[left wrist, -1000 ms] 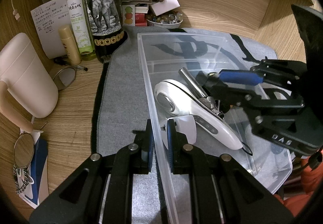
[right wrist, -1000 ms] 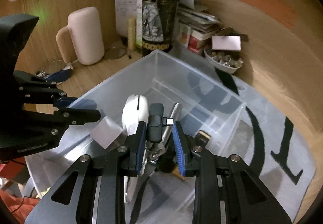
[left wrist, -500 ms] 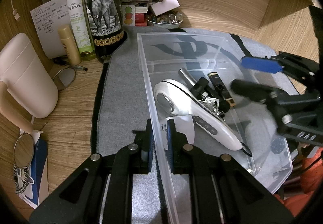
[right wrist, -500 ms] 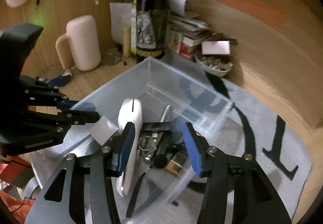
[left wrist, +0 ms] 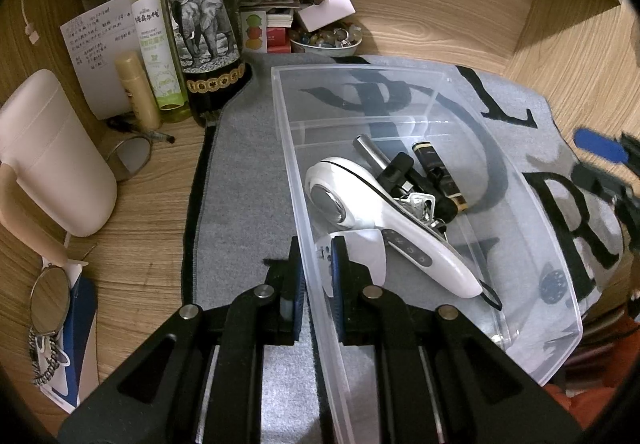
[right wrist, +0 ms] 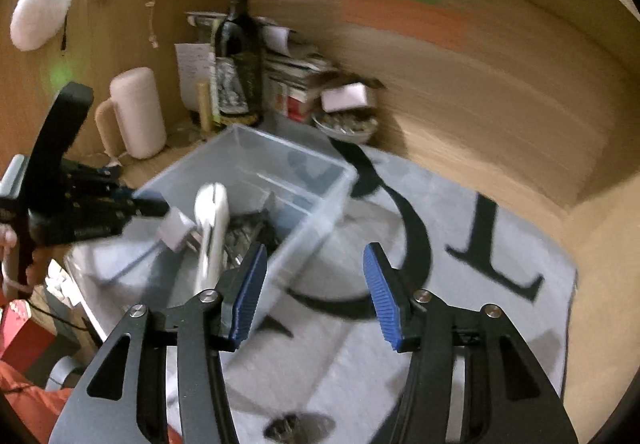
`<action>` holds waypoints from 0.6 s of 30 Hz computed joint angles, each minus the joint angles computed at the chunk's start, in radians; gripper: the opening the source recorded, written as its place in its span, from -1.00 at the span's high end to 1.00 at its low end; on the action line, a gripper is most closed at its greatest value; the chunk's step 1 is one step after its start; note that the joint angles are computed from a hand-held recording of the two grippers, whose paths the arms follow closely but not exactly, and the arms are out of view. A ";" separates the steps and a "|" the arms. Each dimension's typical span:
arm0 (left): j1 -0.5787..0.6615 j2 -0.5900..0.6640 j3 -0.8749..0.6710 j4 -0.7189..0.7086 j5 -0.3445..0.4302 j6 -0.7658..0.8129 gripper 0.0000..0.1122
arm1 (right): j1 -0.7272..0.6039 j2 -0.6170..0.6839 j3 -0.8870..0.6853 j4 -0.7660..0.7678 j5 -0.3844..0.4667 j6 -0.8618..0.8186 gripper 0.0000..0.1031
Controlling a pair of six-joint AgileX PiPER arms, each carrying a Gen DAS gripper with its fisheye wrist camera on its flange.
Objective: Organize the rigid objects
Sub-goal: 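Grasp the silver patterned ornament with the right tool and lift it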
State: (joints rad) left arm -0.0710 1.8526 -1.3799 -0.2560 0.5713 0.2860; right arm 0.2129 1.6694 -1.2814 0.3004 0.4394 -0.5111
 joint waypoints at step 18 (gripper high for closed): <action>-0.005 -0.001 -0.001 0.021 -0.006 -0.016 0.80 | -0.048 -0.056 0.327 0.151 -0.047 -0.053 0.05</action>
